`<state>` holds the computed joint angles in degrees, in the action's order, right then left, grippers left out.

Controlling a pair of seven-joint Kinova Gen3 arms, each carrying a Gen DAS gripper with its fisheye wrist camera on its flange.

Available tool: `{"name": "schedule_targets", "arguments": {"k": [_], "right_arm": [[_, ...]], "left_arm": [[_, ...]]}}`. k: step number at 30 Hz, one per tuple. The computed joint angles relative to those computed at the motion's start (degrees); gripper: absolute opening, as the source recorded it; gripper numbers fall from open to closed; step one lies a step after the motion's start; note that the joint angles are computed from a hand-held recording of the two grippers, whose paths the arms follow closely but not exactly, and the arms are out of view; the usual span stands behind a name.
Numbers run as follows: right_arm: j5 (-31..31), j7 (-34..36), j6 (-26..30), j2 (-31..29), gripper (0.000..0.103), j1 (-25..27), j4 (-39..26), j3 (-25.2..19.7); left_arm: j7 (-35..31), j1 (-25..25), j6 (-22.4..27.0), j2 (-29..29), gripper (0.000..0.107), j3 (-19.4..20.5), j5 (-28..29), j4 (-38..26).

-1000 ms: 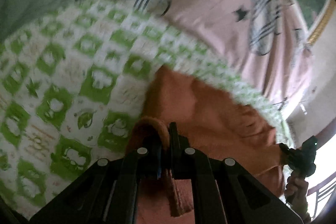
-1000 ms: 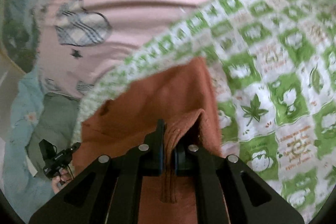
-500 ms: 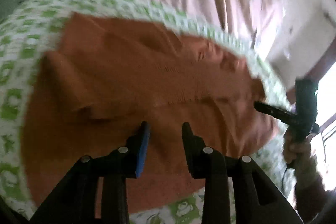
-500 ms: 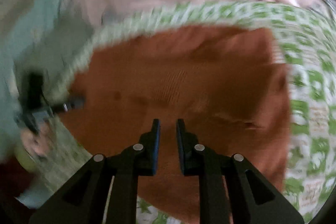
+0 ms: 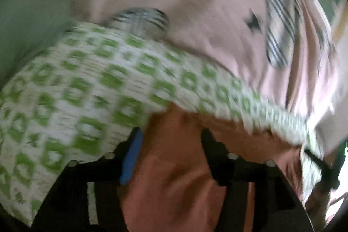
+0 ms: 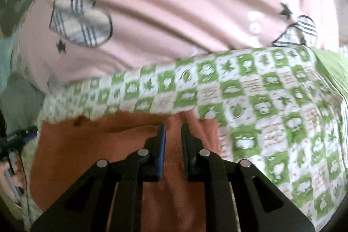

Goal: Fold small clothes
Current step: 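Lay the hem over the collar and open both grippers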

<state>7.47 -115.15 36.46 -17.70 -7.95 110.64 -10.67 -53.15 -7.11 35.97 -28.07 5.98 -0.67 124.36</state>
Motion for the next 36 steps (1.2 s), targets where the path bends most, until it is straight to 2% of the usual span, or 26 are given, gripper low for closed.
{"name": "schedule_targets", "arguments": {"k": [1,4,7,9,11,13,16,23,29,32,33,35,36], "right_arm": [[-0.99,0.38,-0.21,-0.71,0.015,-0.54,0.32,0.77],[-4.74,2.46,0.96,-3.39,0.015,-2.81,2.15,2.53],[-10.28,4.70,1.55,-6.87,0.015,-6.06,6.30,4.54],[-12.50,5.10,2.03,-8.89,0.017,-6.74,8.37,4.06],[-15.07,5.20,2.21,-11.35,0.025,-7.90,11.23,3.76],[-17.24,4.90,1.74,-13.80,0.042,-8.62,13.93,3.35],[-19.54,3.28,2.04,-18.01,0.043,-8.81,17.04,1.40],[-23.36,0.90,3.57,-23.87,0.045,-9.95,19.61,0.81],[-23.65,0.48,4.26,-25.07,0.048,-9.75,19.33,0.33],[-23.51,0.98,4.04,-24.07,0.048,-10.07,19.05,0.74],[-23.52,1.17,3.92,-23.73,0.048,-10.21,19.00,0.93],[-23.07,1.86,3.95,-22.49,0.048,-10.32,18.51,1.32],[-22.73,2.10,4.09,-21.84,0.048,-10.13,18.17,1.46]], "left_arm": [[-0.34,0.66,-0.24,-1.57,0.059,-1.69,0.78,0.70],[-2.51,0.20,2.32,-7.89,0.059,-2.65,3.79,3.50],[2.66,5.08,6.68,-15.85,0.059,-2.78,3.44,6.86],[7.32,7.29,10.59,-21.16,0.061,-0.58,4.53,8.39],[9.40,5.77,12.69,-26.42,0.064,3.14,8.59,9.86],[10.28,3.65,16.04,-31.63,0.064,6.05,13.25,10.68],[13.22,1.58,20.43,-36.86,0.065,9.54,17.84,10.85],[18.02,-0.80,21.49,-41.06,0.068,14.11,23.46,13.39],[18.88,-3.64,17.17,-40.71,0.069,13.03,23.22,15.71],[18.60,-5.13,14.40,-38.38,0.066,12.39,21.67,16.23],[18.37,-5.83,13.43,-37.02,0.062,12.43,20.88,16.23],[18.40,-6.63,12.10,-34.90,0.046,12.01,19.47,16.42],[18.56,-7.21,11.25,-33.81,0.030,11.81,18.81,16.67]]}}
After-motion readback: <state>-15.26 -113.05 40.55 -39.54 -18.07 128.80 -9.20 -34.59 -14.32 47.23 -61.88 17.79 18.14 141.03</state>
